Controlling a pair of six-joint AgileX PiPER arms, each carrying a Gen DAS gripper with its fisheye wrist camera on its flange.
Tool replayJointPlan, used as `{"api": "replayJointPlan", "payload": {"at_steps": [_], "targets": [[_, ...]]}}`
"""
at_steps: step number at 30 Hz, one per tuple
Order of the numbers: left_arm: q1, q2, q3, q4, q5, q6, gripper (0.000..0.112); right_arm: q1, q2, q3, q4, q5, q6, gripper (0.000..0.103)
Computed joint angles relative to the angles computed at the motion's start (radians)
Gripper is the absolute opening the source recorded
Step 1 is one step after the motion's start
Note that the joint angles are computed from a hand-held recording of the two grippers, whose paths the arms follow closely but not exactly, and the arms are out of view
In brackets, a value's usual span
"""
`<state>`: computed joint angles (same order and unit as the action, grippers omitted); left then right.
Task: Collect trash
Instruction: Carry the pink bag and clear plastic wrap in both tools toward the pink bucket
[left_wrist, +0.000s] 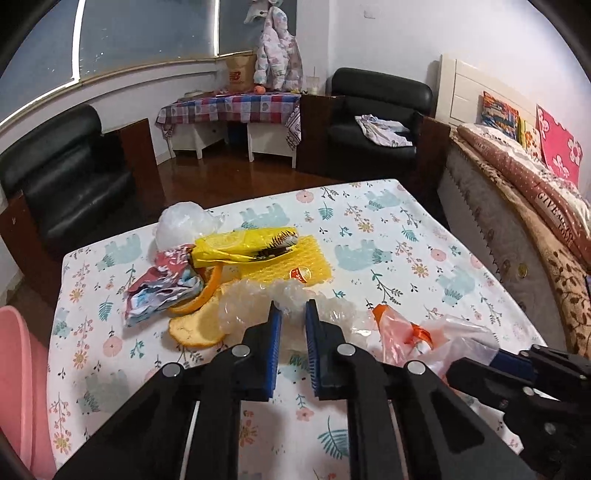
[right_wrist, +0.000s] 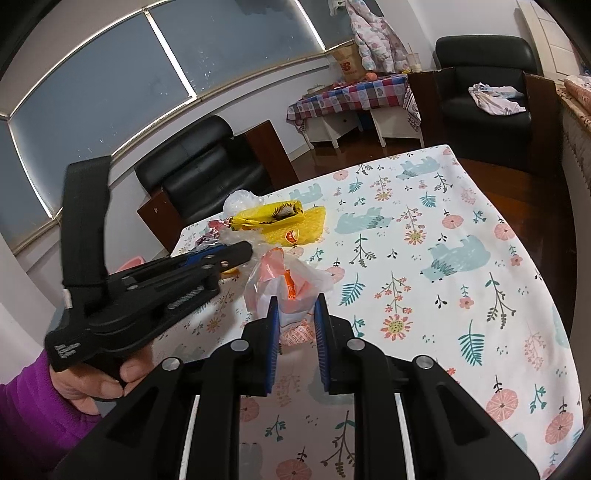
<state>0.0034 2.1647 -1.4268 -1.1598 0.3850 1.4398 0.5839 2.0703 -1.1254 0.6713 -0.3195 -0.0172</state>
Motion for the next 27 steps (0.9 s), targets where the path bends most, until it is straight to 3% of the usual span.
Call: {"api": "replayJointPlan", "payload": {"at_steps": [12, 27], "targets": [[0.098, -0.116, 0.132, -0.100, 0.081, 0.062, 0.012, 0.006, -0.004, -0.007, 0.047, 0.000, -0.050, 0.018], [0.218, -0.211, 0.262, -0.216, 0.113, 0.182, 0.012, 0.019, 0.005, -0.019, 0.130, -0.018, -0.134, 0.018]]}}
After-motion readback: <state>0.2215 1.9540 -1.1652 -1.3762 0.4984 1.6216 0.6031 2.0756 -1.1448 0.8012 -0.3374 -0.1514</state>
